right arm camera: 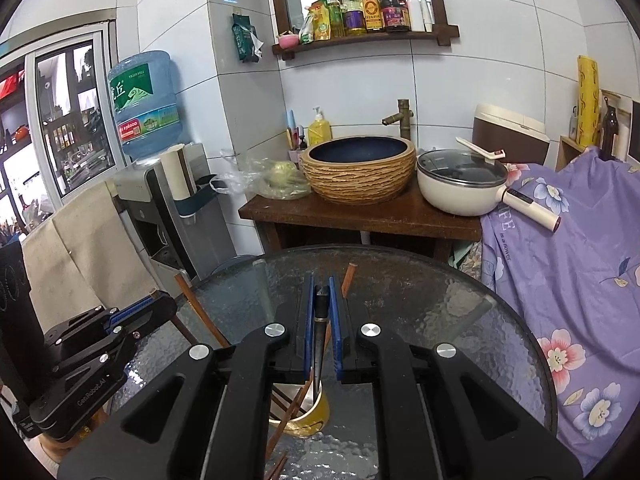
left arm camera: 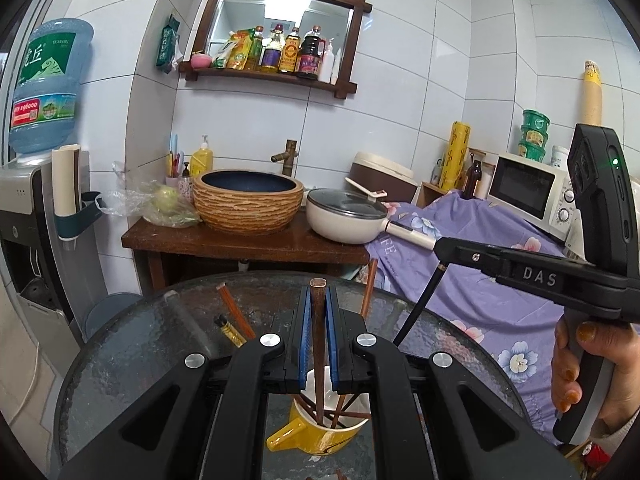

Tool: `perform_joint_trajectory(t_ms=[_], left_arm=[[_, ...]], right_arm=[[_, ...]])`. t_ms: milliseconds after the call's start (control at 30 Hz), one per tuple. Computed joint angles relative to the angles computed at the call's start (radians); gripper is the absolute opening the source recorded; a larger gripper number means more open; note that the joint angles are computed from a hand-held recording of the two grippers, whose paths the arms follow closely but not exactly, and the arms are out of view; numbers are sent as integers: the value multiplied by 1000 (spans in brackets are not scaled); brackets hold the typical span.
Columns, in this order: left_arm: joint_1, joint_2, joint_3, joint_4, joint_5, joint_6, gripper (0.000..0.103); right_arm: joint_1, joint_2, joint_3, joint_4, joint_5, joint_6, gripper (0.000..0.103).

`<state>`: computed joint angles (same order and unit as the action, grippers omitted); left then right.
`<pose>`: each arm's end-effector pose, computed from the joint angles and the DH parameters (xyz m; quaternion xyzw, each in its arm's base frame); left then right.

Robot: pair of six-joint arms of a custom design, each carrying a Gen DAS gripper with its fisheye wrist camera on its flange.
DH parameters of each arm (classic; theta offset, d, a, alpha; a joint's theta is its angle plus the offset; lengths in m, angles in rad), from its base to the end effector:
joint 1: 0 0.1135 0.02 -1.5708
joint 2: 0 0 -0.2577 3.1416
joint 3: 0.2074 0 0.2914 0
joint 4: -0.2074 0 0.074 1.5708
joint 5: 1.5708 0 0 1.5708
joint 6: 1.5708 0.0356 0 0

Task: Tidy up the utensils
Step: 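Open both tools, releasing the chopsticks into the mug, then move both tools back over the two brown chopsticks on the table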

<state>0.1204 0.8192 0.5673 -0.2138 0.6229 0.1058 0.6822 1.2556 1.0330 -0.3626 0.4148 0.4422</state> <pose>0.2280 0.0067 0.2426 0.1549 0.8114 -0.2028 0.5259 0.2577 0.1908 0.2952 -0.0065 0.8676 0.0933 0.4884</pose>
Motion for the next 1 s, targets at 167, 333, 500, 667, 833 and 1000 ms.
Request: perform_joint_trajectory(t_ms=[167, 333, 500, 667, 833, 1000], left_arm=[[15, -1, -22, 10, 7, 11, 15], [67, -37, -48, 1, 70, 19, 36], [183, -138, -114, -32, 175, 58, 68], [370, -226, -174, -152, 345, 153, 88], [561, -258, -203, -390, 464, 439, 94], [727, -257, -237, -655, 500, 841, 96]], right_arm=[[-2, -8, -21, 6, 6, -2, 15], [4, -98, -109, 76, 36, 13, 53], [33, -215, -183, 65, 107, 18, 64], [151, -353, -278, -1, 293, 50, 70], [362, -461, -374, -173, 509, 249, 73], [583, -361, -391, -350, 626, 520, 73]])
